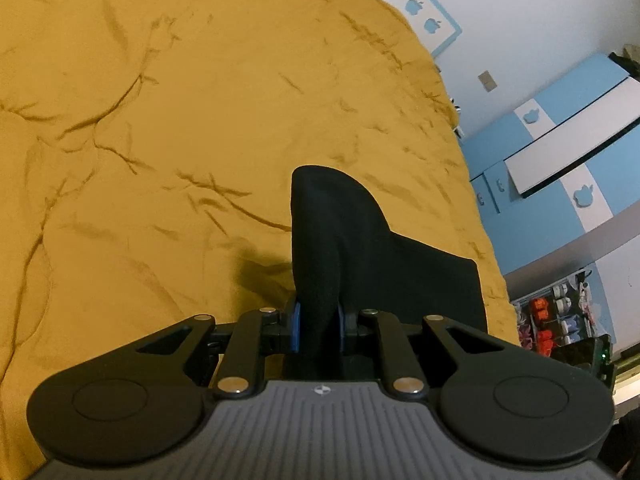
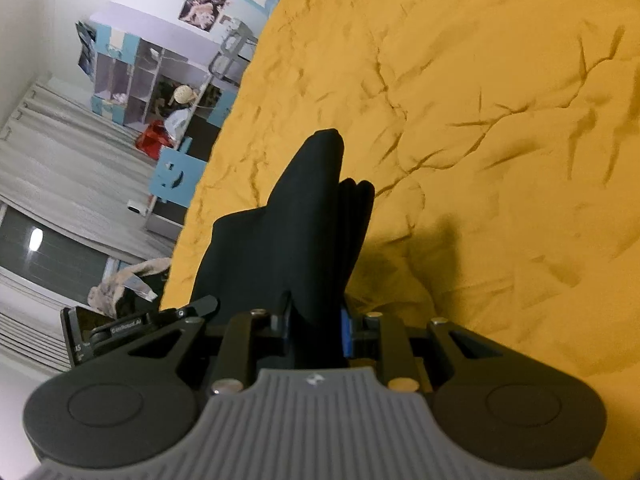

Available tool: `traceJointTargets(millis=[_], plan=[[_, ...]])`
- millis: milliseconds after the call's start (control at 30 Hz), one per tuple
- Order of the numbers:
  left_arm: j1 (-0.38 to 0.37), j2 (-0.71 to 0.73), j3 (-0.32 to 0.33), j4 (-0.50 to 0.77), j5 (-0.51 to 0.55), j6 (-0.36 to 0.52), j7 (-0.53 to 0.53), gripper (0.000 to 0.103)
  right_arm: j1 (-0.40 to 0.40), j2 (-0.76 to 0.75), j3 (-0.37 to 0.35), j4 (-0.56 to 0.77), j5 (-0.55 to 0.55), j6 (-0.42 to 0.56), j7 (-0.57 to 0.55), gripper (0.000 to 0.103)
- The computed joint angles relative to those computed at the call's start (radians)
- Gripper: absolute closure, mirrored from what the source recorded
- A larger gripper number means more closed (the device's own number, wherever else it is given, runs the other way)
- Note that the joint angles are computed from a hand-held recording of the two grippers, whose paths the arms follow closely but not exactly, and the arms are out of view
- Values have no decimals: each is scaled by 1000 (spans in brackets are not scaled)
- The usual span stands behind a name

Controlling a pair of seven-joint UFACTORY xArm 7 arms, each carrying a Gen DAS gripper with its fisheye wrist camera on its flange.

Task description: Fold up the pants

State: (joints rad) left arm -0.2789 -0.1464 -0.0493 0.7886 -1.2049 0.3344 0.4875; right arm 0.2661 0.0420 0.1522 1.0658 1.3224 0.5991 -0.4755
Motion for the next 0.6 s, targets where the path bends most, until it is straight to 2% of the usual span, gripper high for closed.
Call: traceJointTargets(millis=[233, 467, 533, 600], plan=[[48, 132, -7, 63, -68, 46, 85, 85, -27, 129, 13, 62, -13, -3, 11, 85], [121, 201, -30, 66, -229, 115, 253, 79, -81, 230, 45, 82, 64, 33, -47, 86], [134, 196, -30, 65, -225, 137, 239, 77, -87, 235, 49, 88, 65, 40, -62, 84], [134, 180, -33, 67, -143, 128, 183, 75, -78, 217, 47, 91, -1, 25, -64, 81]])
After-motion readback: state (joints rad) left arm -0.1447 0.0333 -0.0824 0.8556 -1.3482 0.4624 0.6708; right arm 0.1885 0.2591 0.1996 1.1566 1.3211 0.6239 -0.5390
